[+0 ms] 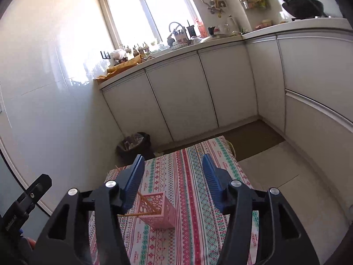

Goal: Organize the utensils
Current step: 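Move both grippers back over the loose chopstick pile, then grasp a wooden chopstick from the pile with the left gripper and lift upright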

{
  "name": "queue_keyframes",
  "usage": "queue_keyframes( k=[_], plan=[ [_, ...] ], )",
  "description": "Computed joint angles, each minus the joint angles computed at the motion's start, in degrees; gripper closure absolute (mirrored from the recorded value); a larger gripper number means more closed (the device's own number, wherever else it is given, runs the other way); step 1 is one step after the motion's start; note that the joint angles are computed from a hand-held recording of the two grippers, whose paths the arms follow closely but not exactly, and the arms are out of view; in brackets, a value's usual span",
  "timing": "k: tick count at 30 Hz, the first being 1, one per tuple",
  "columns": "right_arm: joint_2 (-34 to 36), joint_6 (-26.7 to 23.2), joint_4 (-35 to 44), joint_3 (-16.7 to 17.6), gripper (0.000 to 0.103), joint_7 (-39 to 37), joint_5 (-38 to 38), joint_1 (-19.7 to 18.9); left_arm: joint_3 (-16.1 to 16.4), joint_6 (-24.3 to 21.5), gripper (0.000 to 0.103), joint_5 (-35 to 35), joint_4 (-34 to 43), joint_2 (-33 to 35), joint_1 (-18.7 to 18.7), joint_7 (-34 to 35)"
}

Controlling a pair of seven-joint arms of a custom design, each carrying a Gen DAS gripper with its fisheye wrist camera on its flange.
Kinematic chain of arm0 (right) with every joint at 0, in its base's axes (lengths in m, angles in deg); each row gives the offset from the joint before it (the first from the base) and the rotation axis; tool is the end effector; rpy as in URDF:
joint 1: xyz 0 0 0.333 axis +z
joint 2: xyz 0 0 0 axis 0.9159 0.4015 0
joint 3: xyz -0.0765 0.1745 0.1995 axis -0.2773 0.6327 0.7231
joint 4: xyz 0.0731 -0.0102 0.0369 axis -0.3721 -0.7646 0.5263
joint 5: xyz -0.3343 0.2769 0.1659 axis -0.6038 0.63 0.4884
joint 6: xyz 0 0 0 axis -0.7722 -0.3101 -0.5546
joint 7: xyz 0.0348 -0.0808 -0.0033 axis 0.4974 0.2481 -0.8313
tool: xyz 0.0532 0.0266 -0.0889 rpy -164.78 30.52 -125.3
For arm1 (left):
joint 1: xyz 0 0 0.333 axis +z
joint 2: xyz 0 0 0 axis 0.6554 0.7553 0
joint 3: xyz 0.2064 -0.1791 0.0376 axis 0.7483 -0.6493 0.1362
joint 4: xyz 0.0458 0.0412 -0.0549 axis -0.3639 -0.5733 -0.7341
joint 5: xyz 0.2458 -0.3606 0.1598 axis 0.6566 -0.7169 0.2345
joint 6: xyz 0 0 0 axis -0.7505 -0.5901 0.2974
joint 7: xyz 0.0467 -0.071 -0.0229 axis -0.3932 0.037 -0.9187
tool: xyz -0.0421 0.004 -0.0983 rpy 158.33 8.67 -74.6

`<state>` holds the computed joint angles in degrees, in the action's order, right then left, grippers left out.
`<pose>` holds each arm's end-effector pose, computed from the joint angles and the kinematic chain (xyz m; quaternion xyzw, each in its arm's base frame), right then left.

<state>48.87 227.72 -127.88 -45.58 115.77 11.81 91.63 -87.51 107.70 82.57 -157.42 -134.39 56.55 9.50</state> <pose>0.5688 0.3914 0.5107 -0.5934 0.5892 -0.2273 0.4991 0.4253 -0.2304 0.5422 -0.6626 0.4841 -0.4280 0.3788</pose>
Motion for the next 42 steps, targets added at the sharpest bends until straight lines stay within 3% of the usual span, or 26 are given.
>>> queue_keyframes(
  k=[3, 8, 13, 19, 23, 26, 30, 32, 37, 39, 42],
  plan=[
    [-5.2, -1.1, -5.3, 0.3, 0.02, 8.6, -7.7, -0.3, 1.0, -2.9, 0.009, -0.9, -1.9, -2.6, -3.9, -0.3],
    [-12.6, -2.9, -13.2, 4.0, 0.007, 11.9, -9.5, -3.3, 2.0, -8.3, 0.007, -0.8, -4.5, -6.3, -9.7, -0.8],
    [-19.1, -4.6, -20.2, 7.0, 0.007, 5.9, -4.4, -5.2, 2.8, -13.1, 0.007, -0.2, -6.1, -8.5, -14.7, -2.2],
    [-26.6, -4.3, -28.9, 8.2, 0.007, -4.7, 5.2, -5.0, 4.1, -20.0, 0.007, 1.3, -6.7, -9.1, -21.0, -1.0],
    [-32.0, -5.7, -37.2, 2.9, 0.007, -18.5, 20.2, 0.9, 9.6, -27.5, 0.007, 0.0, -4.1, -0.9, -28.7, 10.6],
    [-35.0, -8.3, -42.4, 0.7, 0.007, -24.2, 27.3, 2.6, 14.6, -31.3, 0.007, -3.8, -2.2, 6.5, -35.0, 22.0],
    [-37.4, -9.0, -47.9, 0.3, 0.007, -26.5, 32.6, 0.7, 13.7, -36.3, 0.007, -4.8, -0.4, 12.8, -37.4, 26.8],
    [-38.0, -8.8, -49.8, 1.1, 0.007, -26.5, 34.2, -1.1, 14.3, -36.3, 0.007, -6.0, -0.2, 14.8, -38.7, 28.3],
    [-37.5, -6.9, -51.9, -1.6, 0.007, -31.4, 42.3, -0.8, 15.5, -36.4, 0.007, -6.9, 3.7, 21.3, -38.8, 30.5],
    [-37.8, -6.5, -52.5, -0.6, 0.007, -31.8, 43.7, -2.2, 15.8, -36.7, 0.007, -6.5, 7.3, 25.3, -37.9, 31.5],
    [-37.5, -5.7, -53.2, -3.1, 0.007, -34.8, 49.5, -0.6, 16.5, -36.0, 0.007, -5.6, 14.1, 33.0, -37.1, 34.2]
  ],
)
